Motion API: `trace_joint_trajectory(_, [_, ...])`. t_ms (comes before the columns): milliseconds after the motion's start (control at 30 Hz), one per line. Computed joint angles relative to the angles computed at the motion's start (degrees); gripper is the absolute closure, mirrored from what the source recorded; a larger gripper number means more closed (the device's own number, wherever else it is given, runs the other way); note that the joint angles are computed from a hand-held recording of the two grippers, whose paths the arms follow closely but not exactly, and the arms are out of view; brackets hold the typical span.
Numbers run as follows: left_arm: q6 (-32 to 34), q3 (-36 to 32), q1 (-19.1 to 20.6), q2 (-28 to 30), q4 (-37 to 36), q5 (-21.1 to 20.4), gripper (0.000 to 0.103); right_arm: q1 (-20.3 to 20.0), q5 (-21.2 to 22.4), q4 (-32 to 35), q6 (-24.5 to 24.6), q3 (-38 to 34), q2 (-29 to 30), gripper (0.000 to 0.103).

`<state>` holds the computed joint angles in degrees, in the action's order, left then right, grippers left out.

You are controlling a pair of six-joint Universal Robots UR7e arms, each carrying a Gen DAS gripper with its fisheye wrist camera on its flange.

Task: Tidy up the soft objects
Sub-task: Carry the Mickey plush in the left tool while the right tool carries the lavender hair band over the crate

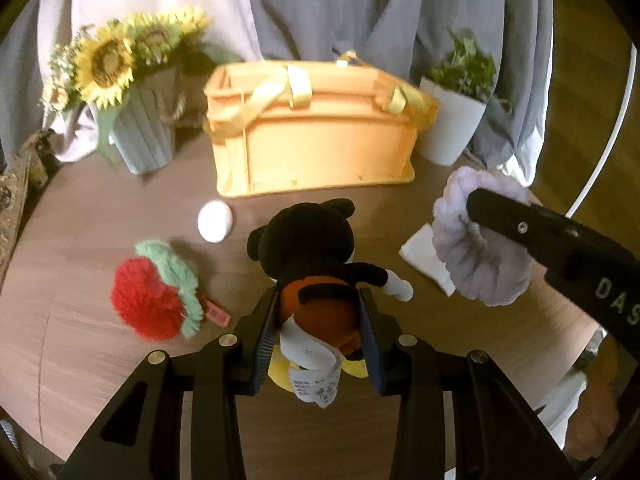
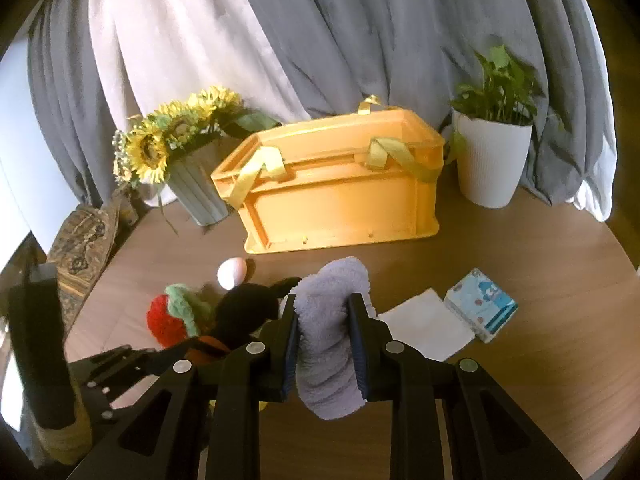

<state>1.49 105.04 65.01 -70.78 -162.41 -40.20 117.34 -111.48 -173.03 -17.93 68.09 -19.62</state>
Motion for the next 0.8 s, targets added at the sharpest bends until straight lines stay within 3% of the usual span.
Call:
trace_joint_trajectory(567, [10.4,-1.5,-4.0,1.3,-16.2,3.7,0.065,0.4,3.1,-3.9,-3.0,-0.4,-1.7,0.079])
trace_joint_trajectory(800, [16.5,-5.1,-4.6,3.4,-21.0,2.3,0.066,0.5,4.6,-5.5,-4.3,-2.9,-1.0,0.079])
